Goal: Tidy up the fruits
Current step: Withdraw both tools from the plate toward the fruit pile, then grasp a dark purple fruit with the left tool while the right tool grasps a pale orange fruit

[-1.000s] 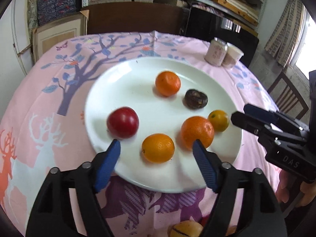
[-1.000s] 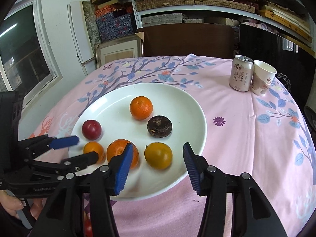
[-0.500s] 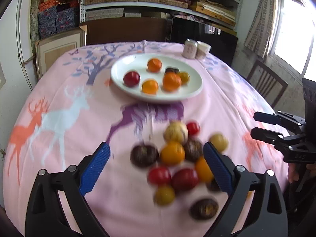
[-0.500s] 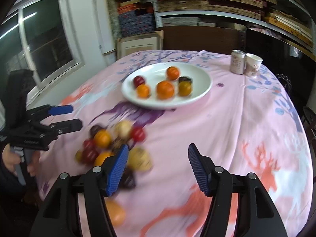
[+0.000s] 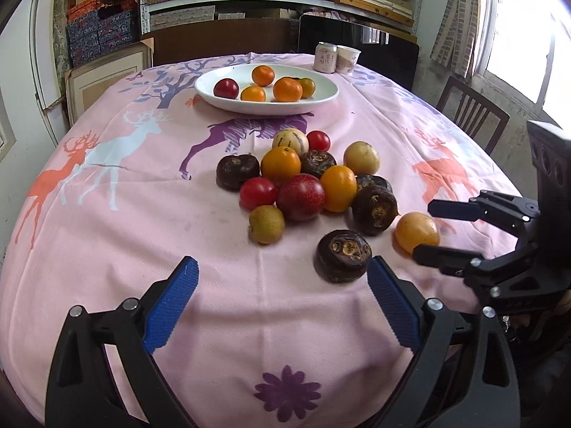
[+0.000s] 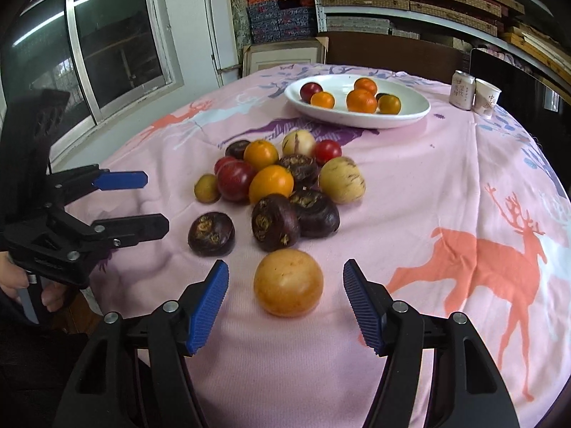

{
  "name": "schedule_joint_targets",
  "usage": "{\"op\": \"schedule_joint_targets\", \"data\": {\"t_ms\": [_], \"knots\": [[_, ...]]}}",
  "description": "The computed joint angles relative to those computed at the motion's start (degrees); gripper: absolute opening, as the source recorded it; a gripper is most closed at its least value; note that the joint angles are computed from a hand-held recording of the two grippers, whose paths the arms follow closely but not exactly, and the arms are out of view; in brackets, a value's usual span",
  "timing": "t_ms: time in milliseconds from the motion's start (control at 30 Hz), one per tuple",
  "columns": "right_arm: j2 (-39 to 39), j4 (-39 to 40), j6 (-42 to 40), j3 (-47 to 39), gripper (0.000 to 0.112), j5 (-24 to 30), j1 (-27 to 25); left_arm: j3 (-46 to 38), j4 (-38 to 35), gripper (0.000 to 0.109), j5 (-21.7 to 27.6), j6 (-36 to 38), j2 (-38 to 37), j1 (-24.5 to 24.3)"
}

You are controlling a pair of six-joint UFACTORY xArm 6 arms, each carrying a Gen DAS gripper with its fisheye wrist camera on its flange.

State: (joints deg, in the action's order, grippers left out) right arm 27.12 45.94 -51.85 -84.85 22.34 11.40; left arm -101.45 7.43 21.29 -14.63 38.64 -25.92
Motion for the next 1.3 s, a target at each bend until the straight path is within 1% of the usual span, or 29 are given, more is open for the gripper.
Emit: {"op": "schedule_joint_targets", "data": {"t_ms": [67,100,133,167,300,400,533,567,600,633,700,733,833,867,900,1133,1300], "knots": [[0.45,0.12,0.67,-0.24,0.056,0.85,0.10,-0.43,1.24,0.093,0.38,-0.86,0.38,-0.28],[0.54,-0.37,1.15,-0.10,0.048,0.64,0.25,-0.64,1.73,0.093,0.48,-1.08,0.52,-0.37],[0.59,-1.68,2.01,0.39,0.042,-1.19,0.58,-0.76,2.22,0.093,0.54,-1.23,0.57,-0.50],[0.57,-1.83,1.64,0.78,0.042,-2.51,0.78,-1.09,2.91,0.093,0.70,-1.45,0.74,-0.68],[-0.36,3.28,-1.72,1.99,0.042,-4.07,0.50,-3.19,3.70,0.093,2.03,-0.73,1.94,-1.32],[-0.99,5.66,-2.42,2.55,0.042,-4.38,-0.20,-6.32,6.74,0.093,3.68,-2.06,3.97,-2.02],[-1.95,8.49,-4.01,3.51,0.042,-4.52,-1.10,-11.60,6.30,0.093,6.19,-1.13,7.23,-2.83],[-2.25,9.11,-4.50,3.89,0.042,-4.66,-1.25,-13.25,6.92,0.092,6.84,-1.61,8.24,-3.03],[-2.48,9.68,-4.99,4.10,0.042,-4.64,-1.40,-14.38,7.11,0.086,7.32,-1.90,8.94,-3.15],[-2.70,10.65,-5.77,4.32,0.042,-4.69,-1.50,-15.71,6.45,0.085,8.03,-1.50,9.79,-3.24],[-2.98,12.57,-7.30,4.48,0.042,-4.88,-1.68,-19.07,3.82,0.075,10.19,0.49,11.86,-3.47],[-3.09,12.90,-7.50,4.57,0.042,-4.92,-1.75,-20.35,3.20,0.074,11.14,1.10,12.68,-3.54],[-3.14,13.42,-7.79,4.56,0.042,-4.80,-2.01,-22.40,3.21,0.065,12.88,1.51,14.32,-3.85],[-3.09,13.45,-7.82,4.48,0.042,-4.72,-2.05,-21.26,2.16,0.054,11.38,2.04,13.86,-3.77],[-3.03,13.45,-7.84,4.39,0.042,-4.60,-2.08,-20.43,1.91,0.041,10.33,2.13,13.51,-3.74],[-2.95,13.96,-8.31,4.26,0.042,-4.24,-2.18,-18.53,-0.22,0.041,9.24,3.34,12.36,-3.69],[-2.84,13.98,-7.96,4.05,0.042,-4.54,-2.30,-16.05,-0.33,0.041,7.17,2.86,10.93,-3.60]]}}
